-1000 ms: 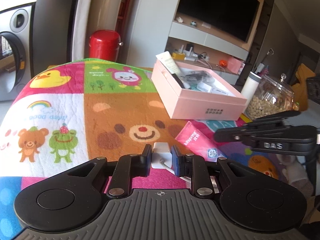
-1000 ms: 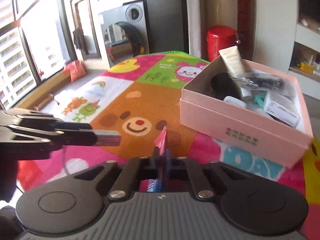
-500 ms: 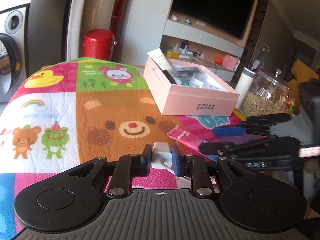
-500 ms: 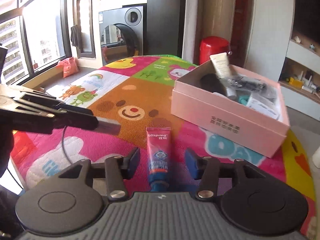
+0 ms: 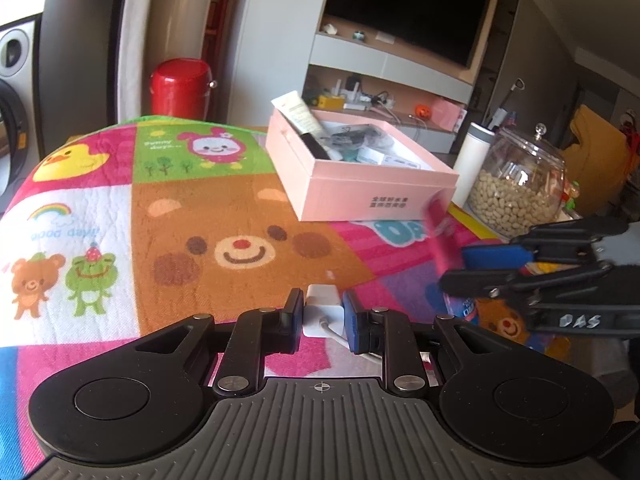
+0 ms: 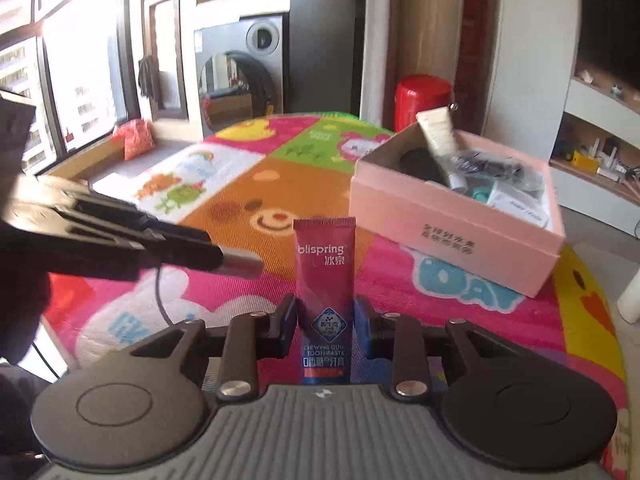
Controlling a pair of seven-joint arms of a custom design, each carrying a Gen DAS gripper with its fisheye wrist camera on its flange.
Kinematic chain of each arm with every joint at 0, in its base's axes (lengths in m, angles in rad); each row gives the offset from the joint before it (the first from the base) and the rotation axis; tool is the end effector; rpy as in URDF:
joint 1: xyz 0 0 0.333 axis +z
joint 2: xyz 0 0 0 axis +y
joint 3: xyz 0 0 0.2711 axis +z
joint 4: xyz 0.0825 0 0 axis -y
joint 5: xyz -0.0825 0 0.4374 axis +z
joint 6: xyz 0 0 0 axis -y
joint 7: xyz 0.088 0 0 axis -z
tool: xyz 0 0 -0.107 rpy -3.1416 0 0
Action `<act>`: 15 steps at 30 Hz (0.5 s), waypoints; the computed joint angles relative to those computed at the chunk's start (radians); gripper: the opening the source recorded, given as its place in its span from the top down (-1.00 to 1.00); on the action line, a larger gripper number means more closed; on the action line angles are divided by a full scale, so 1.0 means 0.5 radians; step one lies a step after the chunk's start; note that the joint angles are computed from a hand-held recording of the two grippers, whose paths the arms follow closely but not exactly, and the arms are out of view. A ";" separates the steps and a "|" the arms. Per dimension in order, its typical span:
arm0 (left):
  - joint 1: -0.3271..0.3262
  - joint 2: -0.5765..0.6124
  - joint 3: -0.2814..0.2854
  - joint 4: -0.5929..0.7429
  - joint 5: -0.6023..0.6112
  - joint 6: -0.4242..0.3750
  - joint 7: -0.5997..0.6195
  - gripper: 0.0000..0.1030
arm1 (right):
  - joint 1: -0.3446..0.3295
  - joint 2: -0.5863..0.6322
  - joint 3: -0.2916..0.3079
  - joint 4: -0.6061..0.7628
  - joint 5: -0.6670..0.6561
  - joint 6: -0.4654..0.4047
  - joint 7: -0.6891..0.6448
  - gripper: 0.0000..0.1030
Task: Organize rigid objects
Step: 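Carry the USB adapter with the left tool while the right carries the tube to the box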
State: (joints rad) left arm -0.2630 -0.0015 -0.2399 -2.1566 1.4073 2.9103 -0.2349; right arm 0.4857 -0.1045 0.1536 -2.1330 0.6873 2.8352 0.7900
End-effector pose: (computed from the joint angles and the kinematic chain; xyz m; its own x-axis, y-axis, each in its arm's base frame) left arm 0.4981 -0.3428 0.3714 -0.0835 -0.9769 0.1967 -0.5909 -0.1104 -0.7992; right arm 0.5127 0.3424 0.4707 0.7582 -0.6517 -0.0175 -0.4238 -0.4723 -0.7728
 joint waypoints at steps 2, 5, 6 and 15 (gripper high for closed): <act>0.000 0.005 0.001 0.031 0.064 0.012 -0.043 0.52 | 0.014 -0.084 -0.028 -0.047 0.142 0.016 -0.074 0.42; 0.002 0.004 0.004 0.112 0.155 0.017 -0.045 0.52 | 0.033 -0.150 -0.060 -0.068 0.297 0.102 -0.129 0.43; 0.004 0.005 0.006 0.149 0.190 0.017 -0.039 0.52 | 0.043 -0.158 -0.073 -0.059 0.354 0.131 -0.158 0.44; -0.006 0.547 0.124 1.158 0.107 0.055 0.446 0.51 | -0.047 0.271 -0.092 0.650 0.295 0.241 0.054 0.46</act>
